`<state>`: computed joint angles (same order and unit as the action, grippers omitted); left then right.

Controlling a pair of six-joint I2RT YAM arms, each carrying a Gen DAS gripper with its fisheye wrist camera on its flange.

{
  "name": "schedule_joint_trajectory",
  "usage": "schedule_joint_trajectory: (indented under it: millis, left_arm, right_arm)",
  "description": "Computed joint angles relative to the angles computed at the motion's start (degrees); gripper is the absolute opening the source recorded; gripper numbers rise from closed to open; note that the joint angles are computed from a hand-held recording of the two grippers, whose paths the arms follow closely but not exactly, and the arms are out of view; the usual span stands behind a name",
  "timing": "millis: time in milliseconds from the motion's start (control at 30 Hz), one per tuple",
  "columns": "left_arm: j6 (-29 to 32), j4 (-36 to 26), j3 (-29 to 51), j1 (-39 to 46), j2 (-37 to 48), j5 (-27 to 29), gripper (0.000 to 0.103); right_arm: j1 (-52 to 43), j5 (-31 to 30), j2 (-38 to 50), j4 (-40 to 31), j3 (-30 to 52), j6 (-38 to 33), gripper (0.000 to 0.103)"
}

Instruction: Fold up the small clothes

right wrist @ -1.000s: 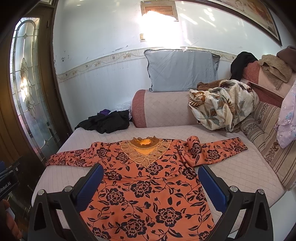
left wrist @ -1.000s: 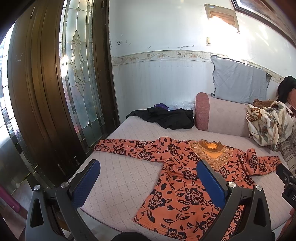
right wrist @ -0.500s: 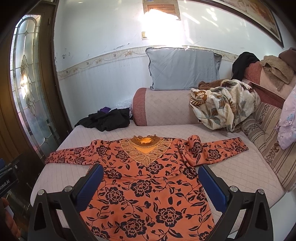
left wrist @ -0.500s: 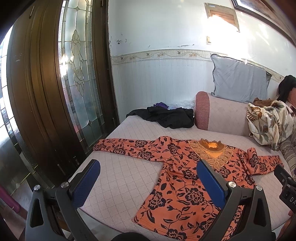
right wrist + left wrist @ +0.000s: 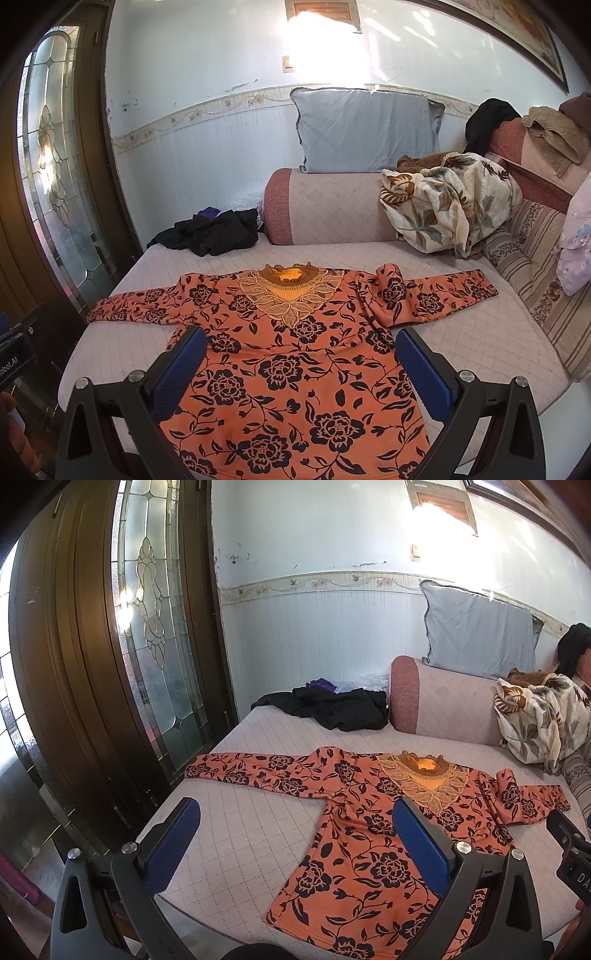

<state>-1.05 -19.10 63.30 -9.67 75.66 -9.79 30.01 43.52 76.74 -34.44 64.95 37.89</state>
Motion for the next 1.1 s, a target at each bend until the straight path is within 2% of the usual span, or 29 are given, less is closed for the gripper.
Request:
schedule_joint_trajectory:
  millis: [467,567,700,800,867,933,1000,1100]
  left_arm:
    - [-0.39,0.64,0.72,-1.92,2.58,-1.53,0.103]
    - [-0.6,1.46,1.83,-3.37,6.05,-2.19,0.103]
    - [-1.8,2.23,6.31,-5.78,16.54,-1.47,0.103]
    - [-3.16,-0.35,14.85,-7.75,30.22,-0.15,0.103]
    - [-4.14,-4.65,23.38,-8.94,41.04,0.85,0.103]
    - [-5.03,-8.58,33.33,-10.55,51.99,-0.58,0.103]
    - [-5.81,-10.38,40.6,-11.67,59.02,-2.05,0.103]
    - [-7.52,-13.85,52.61,-12.33,67.79,-1.44,0.103]
  right_arm:
    - [-2.14,-1.88,0.42,0.81,-0.54,-0.74,0.103]
    - [-3.97,-2.81,0.09,1.92,-2.03,-1.14,0.103]
    - [-10.0,-6.46,0.29,5.29,-5.3,-2.45,0.103]
    - [-18.31,-11.49,2.92,11.13,-8.69,-5.6,0.103]
    - [-25.32,-16.75,6.44,15.07,-9.91,-8.56,0.103]
    - [-33.84,-22.92,11.27,18.91,-10.32,-10.1,0.103]
    - [-42.84,-28.15,16.12,23.03,-10.13,-10.87,0.103]
    - [-56.6,-36.47,24.69,29.96,-7.49,-10.07,0.103]
